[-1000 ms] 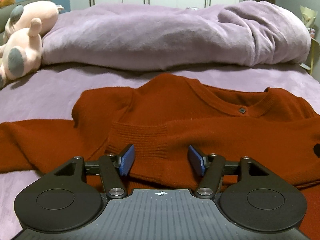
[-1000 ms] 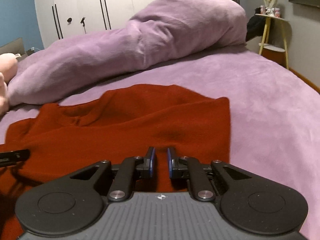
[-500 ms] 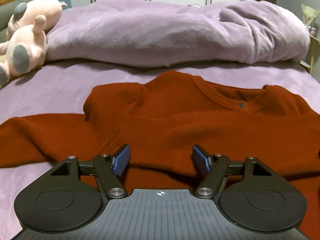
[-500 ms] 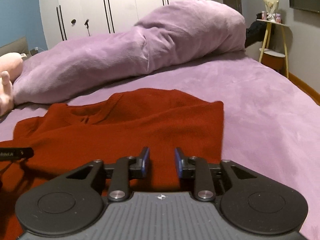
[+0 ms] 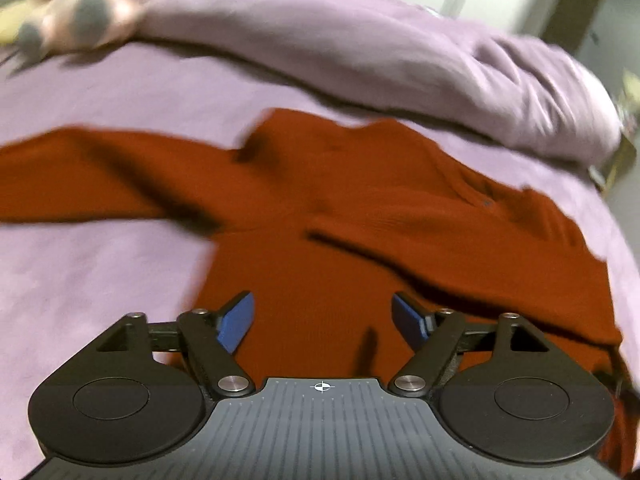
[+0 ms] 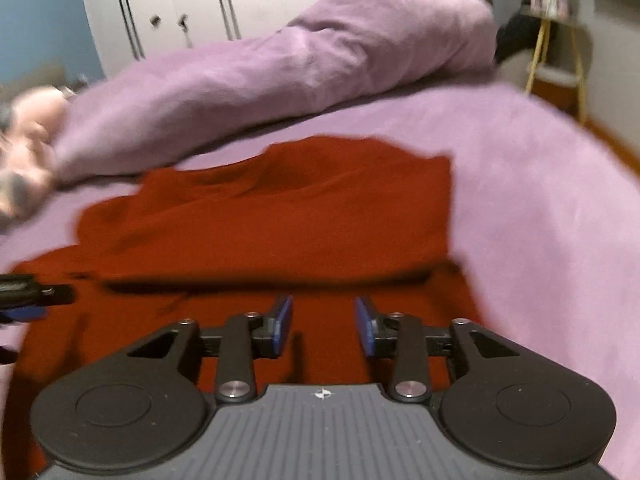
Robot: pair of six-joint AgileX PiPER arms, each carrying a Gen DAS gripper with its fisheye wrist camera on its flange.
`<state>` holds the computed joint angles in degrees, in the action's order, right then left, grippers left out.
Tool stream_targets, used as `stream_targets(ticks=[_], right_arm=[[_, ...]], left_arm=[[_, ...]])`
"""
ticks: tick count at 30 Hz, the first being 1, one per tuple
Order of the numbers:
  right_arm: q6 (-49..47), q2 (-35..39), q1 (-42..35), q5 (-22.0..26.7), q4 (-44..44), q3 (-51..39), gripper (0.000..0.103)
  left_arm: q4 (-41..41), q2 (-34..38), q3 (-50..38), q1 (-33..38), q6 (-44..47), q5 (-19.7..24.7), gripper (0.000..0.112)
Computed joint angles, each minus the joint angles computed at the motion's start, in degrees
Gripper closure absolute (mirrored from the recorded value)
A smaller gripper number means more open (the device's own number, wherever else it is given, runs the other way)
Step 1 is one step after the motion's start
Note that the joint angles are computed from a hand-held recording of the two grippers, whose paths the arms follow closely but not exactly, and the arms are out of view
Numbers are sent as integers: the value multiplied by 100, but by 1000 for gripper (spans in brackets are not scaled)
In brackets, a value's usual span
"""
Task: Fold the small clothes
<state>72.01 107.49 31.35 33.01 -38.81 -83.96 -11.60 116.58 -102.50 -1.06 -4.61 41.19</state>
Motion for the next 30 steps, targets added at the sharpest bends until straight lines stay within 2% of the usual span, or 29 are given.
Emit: stream_targets(ticks=[4, 6, 8, 13, 16, 20, 23, 27, 30], right_arm=[[591, -370, 531, -95, -216, 612, 63], [941, -420, 686, -27, -381, 682, 63], [1180, -402, 706, -60, -430, 662, 63], [890, -135, 694, 162, 118, 131, 63], [509, 83, 773, 372, 292, -252, 63], [305, 242, 782, 493, 448, -534, 62], [369, 258, 781, 537, 384, -580, 61], [322, 273, 767, 607, 401, -584, 60], [316, 243, 726, 563, 461, -502, 60]], left_arm=[[598, -165, 289, 739, -438, -132, 27], [470, -111, 271, 1209, -716, -151, 27], [-366, -14, 279, 1729, -546, -266, 27], [-2614, 471, 149, 2584, 228, -456, 28], [-3201, 726, -28, 2719, 377, -680, 29], [-3980, 1002, -162, 2896, 412, -946, 34], [-4107, 1173, -299, 2985, 235, -1138, 51], [-3505, 1373, -479, 2983, -414, -1259, 101], [-4263, 1352, -257, 3146, 97, -1261, 103]])
